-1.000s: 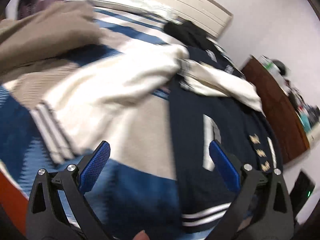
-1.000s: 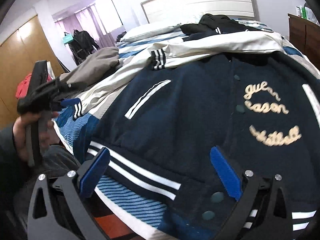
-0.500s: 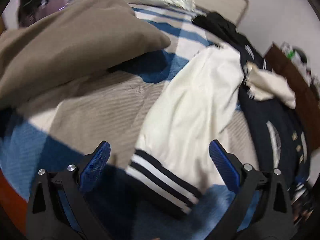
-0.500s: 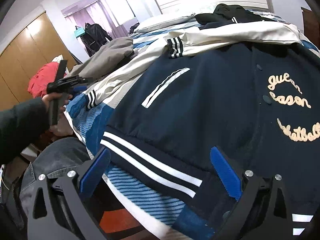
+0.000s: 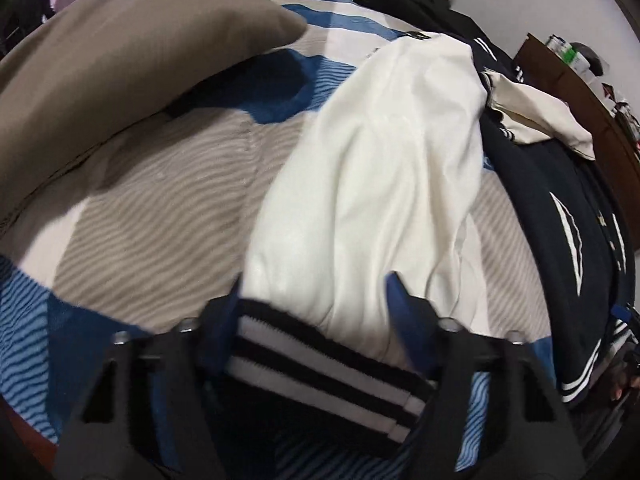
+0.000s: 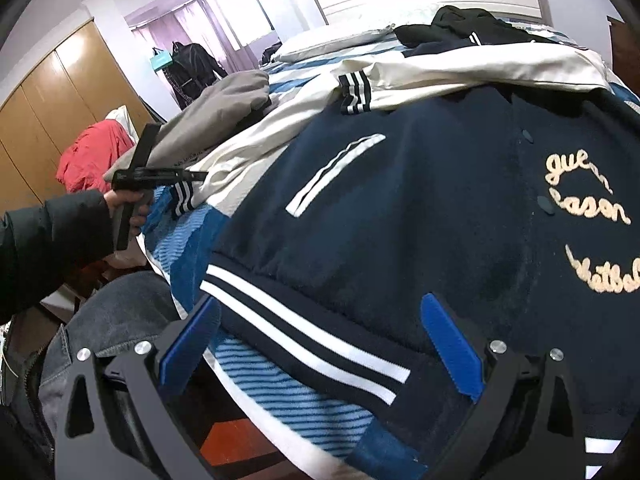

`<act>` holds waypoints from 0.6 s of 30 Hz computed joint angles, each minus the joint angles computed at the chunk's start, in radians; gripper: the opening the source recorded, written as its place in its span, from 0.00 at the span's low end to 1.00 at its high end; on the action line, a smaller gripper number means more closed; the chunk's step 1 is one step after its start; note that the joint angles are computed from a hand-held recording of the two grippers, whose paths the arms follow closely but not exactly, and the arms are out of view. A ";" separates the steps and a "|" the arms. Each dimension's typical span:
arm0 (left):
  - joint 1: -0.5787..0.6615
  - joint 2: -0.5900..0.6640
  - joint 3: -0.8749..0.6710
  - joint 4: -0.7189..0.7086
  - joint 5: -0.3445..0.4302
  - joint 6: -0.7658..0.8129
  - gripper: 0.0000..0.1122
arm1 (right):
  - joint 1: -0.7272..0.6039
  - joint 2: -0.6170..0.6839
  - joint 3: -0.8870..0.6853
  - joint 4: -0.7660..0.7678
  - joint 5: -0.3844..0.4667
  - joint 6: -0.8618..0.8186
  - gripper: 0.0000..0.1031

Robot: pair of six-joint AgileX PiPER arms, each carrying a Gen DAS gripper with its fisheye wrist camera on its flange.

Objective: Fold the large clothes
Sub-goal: 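Grasp the striped cuff of the other white sleeve with the left tool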

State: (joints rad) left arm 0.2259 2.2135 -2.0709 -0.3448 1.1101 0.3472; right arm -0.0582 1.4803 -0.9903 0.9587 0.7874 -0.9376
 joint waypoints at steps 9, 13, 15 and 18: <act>0.004 -0.065 0.023 0.036 0.013 -0.024 0.32 | -0.014 0.060 -0.092 0.078 -0.124 -0.037 0.95; 0.006 -0.078 0.045 0.015 0.056 0.005 0.32 | 0.017 0.137 -0.169 0.113 -0.162 -0.053 0.95; -0.013 -0.077 0.064 0.047 0.051 0.008 0.35 | 0.046 0.179 -0.209 0.119 -0.180 -0.049 0.95; -0.015 -0.075 0.069 0.051 0.031 -0.010 0.33 | 0.089 0.217 -0.248 0.099 -0.191 -0.022 0.95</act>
State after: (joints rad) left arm 0.2105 2.1383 -2.0022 -0.2939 1.1409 0.3370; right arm 0.0309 1.6974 -1.2385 1.0579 0.5961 -0.9600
